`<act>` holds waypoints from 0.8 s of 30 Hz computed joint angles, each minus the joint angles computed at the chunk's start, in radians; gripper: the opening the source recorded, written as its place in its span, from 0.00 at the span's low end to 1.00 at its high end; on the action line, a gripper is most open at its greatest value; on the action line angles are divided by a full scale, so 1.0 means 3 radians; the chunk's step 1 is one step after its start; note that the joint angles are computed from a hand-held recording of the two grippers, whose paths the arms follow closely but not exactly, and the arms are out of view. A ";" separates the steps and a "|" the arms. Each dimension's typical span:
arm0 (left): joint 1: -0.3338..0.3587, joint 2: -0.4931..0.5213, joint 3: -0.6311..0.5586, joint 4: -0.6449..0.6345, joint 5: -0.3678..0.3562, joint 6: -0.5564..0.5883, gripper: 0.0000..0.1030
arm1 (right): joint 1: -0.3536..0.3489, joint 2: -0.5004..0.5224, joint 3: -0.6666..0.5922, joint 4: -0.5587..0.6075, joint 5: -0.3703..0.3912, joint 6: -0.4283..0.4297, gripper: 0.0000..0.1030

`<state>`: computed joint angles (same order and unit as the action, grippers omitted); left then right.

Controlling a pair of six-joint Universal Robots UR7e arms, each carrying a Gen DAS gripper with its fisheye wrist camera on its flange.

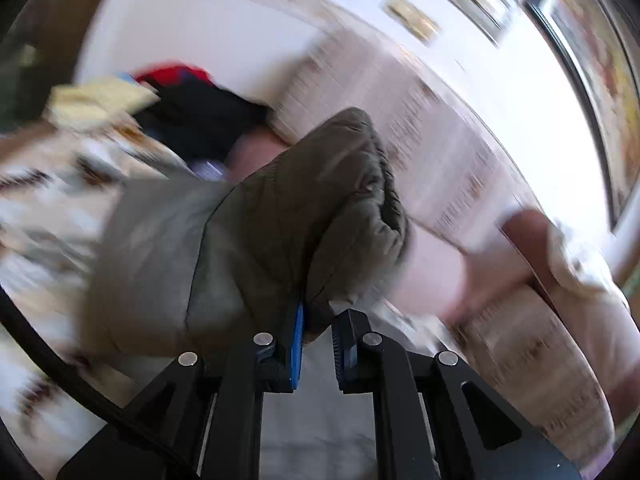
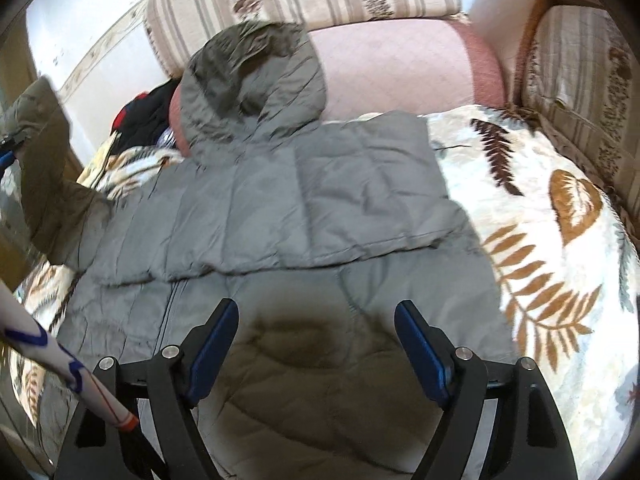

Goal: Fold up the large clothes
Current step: 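Lift the sleeve and fold it across the jacket front, then release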

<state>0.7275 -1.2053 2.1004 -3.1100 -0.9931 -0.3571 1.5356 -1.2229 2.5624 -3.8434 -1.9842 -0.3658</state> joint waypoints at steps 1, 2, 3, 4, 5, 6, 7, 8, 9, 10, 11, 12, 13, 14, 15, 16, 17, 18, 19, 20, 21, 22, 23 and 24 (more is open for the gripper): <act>-0.0027 0.0133 -0.0016 0.0032 -0.0075 -0.0038 0.11 | -0.0014 -0.0018 -0.0004 -0.0002 0.0008 0.0030 0.82; -0.0057 0.0242 -0.0016 0.0046 -0.0097 -0.0079 0.11 | -0.0027 -0.0036 -0.0011 0.0006 0.0008 0.0059 0.82; -0.0070 0.0366 -0.0023 0.0058 -0.0135 -0.0140 0.11 | -0.0041 -0.0048 -0.0011 0.0003 0.0005 0.0087 0.82; -0.0059 0.0469 -0.0036 0.0082 -0.0203 -0.0199 0.11 | -0.0060 -0.0061 -0.0006 -0.0002 0.0011 0.0101 0.82; -0.0043 0.0599 -0.0062 0.0141 -0.0264 -0.0277 0.12 | -0.0082 -0.0084 -0.0008 0.0004 0.0019 0.0139 0.82; -0.0025 0.0731 -0.0089 0.0211 -0.0287 -0.0387 0.12 | -0.0106 -0.0108 -0.0006 0.0018 0.0041 0.0164 0.82; 0.0004 0.0826 -0.0116 0.0259 -0.0323 -0.0470 0.12 | -0.0124 -0.0126 -0.0002 0.0018 0.0055 0.0180 0.82; 0.0040 0.0921 -0.0130 0.0331 -0.0383 -0.0564 0.13 | -0.0133 -0.0137 -0.0004 0.0013 0.0047 0.0191 0.82; 0.0072 0.0997 -0.0152 0.0455 -0.0432 -0.0648 0.17 | -0.0144 -0.0143 -0.0010 0.0013 0.0050 0.0199 0.82; 0.0074 0.1051 -0.0175 0.0644 -0.0397 -0.0763 0.20 | -0.0161 -0.0153 -0.0004 0.0011 0.0069 0.0203 0.82; 0.0042 0.1051 -0.0142 0.0730 -0.0360 -0.0828 0.20 | -0.0181 -0.0179 -0.0006 0.0040 0.0099 0.0221 0.82; -0.0001 0.1040 -0.0098 0.0738 -0.0336 -0.0821 0.21 | -0.0219 -0.0228 -0.0001 0.0089 0.0167 0.0254 0.82; -0.0059 0.0990 -0.0014 0.0686 -0.0328 -0.0743 0.28 | -0.0245 -0.0253 0.0005 0.0108 0.0210 0.0266 0.82; -0.0087 0.0925 0.0055 0.0670 -0.0336 -0.0653 0.33 | -0.0275 -0.0285 0.0013 0.0125 0.0261 0.0290 0.82; -0.0124 0.0849 0.0115 0.0685 -0.0330 -0.0582 0.46 | -0.0313 -0.0327 0.0022 0.0149 0.0334 0.0318 0.82; -0.0186 0.0771 0.0192 0.0685 -0.0285 -0.0538 0.68 | -0.0331 -0.0346 0.0023 0.0172 0.0379 0.0330 0.82; -0.0264 0.0644 0.0321 0.0638 -0.0182 -0.0485 0.76 | -0.0356 -0.0373 0.0030 0.0209 0.0442 0.0351 0.82; -0.0326 0.0561 0.0454 0.0497 -0.0113 -0.0416 0.83 | -0.0395 -0.0402 0.0036 0.0268 0.0529 0.0381 0.82; -0.0375 0.0475 0.0581 0.0386 -0.0040 -0.0356 0.83 | -0.0419 -0.0415 0.0039 0.0318 0.0581 0.0393 0.82; -0.0412 0.0430 0.0637 0.0344 0.0081 -0.0338 0.83 | -0.0433 -0.0424 0.0038 0.0374 0.0617 0.0412 0.82; -0.0450 0.0398 0.0708 0.0226 0.0266 -0.0316 0.83 | -0.0457 -0.0444 0.0044 0.0430 0.0680 0.0432 0.82; -0.0495 0.0388 0.0795 -0.0021 0.0567 -0.0270 0.83 | -0.0496 -0.0474 0.0057 0.0484 0.0789 0.0451 0.82; -0.0478 0.0407 0.0814 -0.0179 0.0769 -0.0214 0.83 | -0.0529 -0.0503 0.0071 0.0528 0.0885 0.0462 0.82; -0.0453 0.0417 0.0811 -0.0259 0.0978 -0.0207 0.83 | -0.0576 -0.0540 0.0091 0.0587 0.1038 0.0477 0.82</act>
<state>0.5917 -1.0801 2.3438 -3.1876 -0.6999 -0.4191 1.3626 -1.3849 2.5897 -3.6673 -1.6727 -0.2227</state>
